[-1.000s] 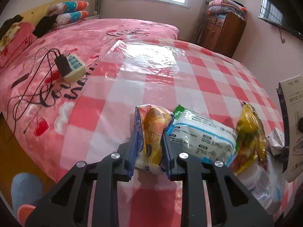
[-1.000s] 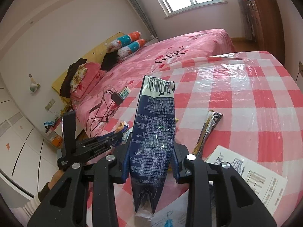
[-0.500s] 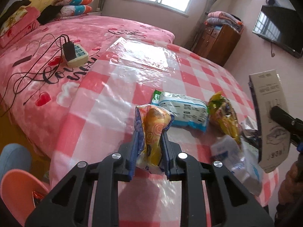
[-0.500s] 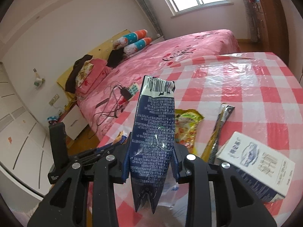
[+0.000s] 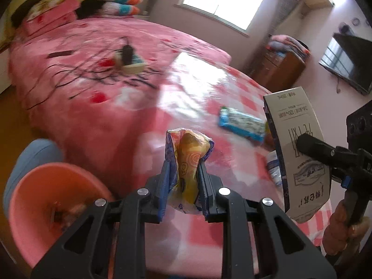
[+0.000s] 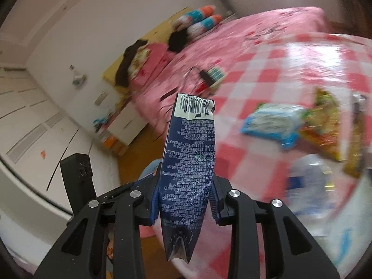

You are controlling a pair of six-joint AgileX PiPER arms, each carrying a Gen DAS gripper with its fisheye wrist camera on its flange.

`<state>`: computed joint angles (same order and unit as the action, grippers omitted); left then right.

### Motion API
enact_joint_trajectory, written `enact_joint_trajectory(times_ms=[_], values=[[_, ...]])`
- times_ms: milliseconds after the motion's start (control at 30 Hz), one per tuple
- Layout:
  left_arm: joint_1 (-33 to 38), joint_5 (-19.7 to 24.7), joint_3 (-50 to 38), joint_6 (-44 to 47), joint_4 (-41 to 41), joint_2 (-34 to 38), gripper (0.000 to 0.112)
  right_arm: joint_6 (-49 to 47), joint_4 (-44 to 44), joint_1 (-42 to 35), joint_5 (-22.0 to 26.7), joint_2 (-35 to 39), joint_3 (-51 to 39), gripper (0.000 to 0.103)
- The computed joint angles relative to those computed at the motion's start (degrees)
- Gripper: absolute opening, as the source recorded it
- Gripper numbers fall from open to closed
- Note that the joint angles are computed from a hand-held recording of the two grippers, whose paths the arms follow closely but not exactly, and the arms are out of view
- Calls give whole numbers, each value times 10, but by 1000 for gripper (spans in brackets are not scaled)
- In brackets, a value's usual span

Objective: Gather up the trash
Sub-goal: 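Carry both items over the pink bin and open both tools to drop them, then move both open tools back to the trash on the table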

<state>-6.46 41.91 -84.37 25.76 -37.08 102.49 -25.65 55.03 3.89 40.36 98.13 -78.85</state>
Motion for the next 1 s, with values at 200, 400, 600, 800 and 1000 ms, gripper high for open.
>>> enact_joint_trajectory(times_ms=[200, 400, 600, 800, 1000], values=[[90, -6, 79, 24, -5, -45, 25, 63, -48, 93, 19, 75, -110, 35], [171, -11, 124, 65, -34, -47, 27, 128, -97, 167, 50, 167, -238, 37], [198, -22, 137, 68, -22, -15, 45, 199, -135, 204, 101, 265, -354, 66], [211, -48, 157, 66, -1, 0, 70, 229, -168, 205, 77, 239, -305, 81], [212, -64, 159, 76, -11, 1, 79, 243, -244, 209, -2, 148, -190, 89]])
